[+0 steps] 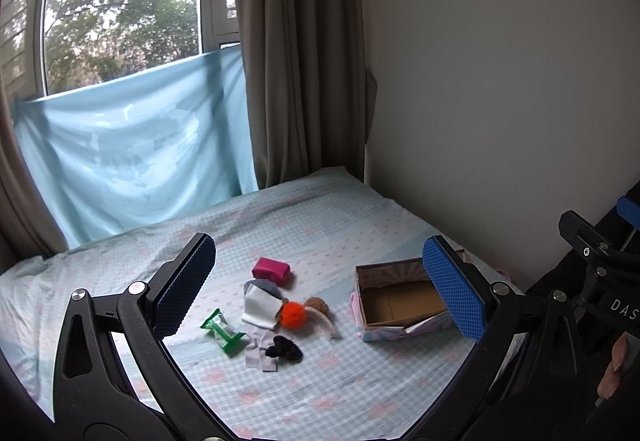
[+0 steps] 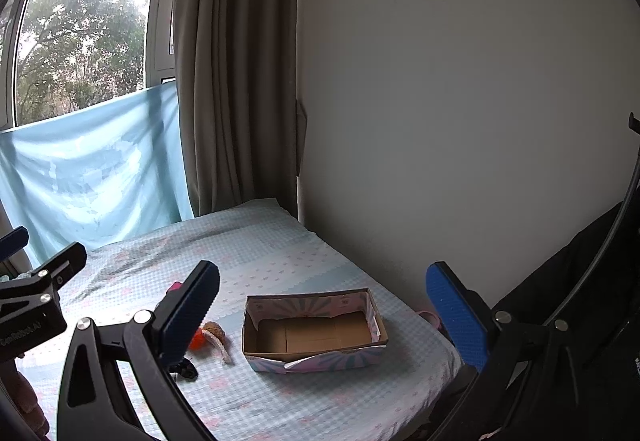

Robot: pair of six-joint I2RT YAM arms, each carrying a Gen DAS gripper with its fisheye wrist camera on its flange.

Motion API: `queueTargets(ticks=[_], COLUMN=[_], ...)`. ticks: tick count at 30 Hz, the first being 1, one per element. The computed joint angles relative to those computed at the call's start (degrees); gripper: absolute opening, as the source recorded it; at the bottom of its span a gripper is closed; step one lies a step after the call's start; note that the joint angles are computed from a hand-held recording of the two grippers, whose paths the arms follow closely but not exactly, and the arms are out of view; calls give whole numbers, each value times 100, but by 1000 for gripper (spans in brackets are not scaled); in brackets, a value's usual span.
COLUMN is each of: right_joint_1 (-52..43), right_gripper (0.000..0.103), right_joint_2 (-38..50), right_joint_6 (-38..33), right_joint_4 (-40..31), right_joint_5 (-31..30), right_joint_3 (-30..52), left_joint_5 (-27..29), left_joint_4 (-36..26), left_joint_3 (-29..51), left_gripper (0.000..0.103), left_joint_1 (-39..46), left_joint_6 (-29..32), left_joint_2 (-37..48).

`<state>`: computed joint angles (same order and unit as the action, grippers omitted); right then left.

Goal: Organize soft objects

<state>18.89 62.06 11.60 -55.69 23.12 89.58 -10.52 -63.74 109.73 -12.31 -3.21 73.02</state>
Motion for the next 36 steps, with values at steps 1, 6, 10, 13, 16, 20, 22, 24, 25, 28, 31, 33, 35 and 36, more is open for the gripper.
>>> queueTargets(ticks=[1, 6, 10, 13, 16, 20, 22, 24, 25, 28, 31, 33, 35, 36], right_joint_1=[-6, 33, 34, 90, 145, 211, 195, 189, 190, 184, 88, -11, -92, -117], right_gripper=[103, 103, 103, 103, 103, 103, 103, 103, 103, 103, 103, 103, 103, 103], right_joint_2=[-2, -69, -149, -144, -149, -157, -165, -170, -175, -176, -132, -54, 27, 68], right_joint_6=[-7, -35, -63, -88, -58, -9, -7, -6, -5, -12, -59, -97, -157, -197], right_joint_4=[3, 55, 144, 149, 146, 133, 140, 139, 147, 153, 96, 9, -82, -118], right_joint_5=[-4, 25, -18, 57, 110, 181, 156, 152, 150, 135, 18, -130, -274, -337], right_joint_3=[-4, -73, -157, -160, -163, -171, -180, -185, -193, -189, -99, 42, 178, 231], left_joint_5=[8, 53, 47, 24, 23, 10, 17, 4, 6, -121, -171, -145, -134, -145], left_joint_4=[-20, -35, -32, -13, -13, -10, -4, 1, 10, 49, -80, -233, -361, -401], left_joint_3=[28, 46, 18, -17, -8, -18, -23, -25, -33, -101, 19, 179, 276, 276], left_gripper=[103, 103, 103, 103, 103, 103, 103, 103, 103, 103, 103, 103, 103, 103], left_joint_1=[1, -4, -16, -41, -32, -47, -40, -47, -49, -162, -185, -142, -75, -26], left_joint_6=[10, 26, 29, 1, 15, 8, 12, 4, -2, -77, -181, -265, -368, -432], left_joint_2=[10, 10, -14, -30, -24, -30, -34, -33, -39, -71, -10, 75, 119, 116])
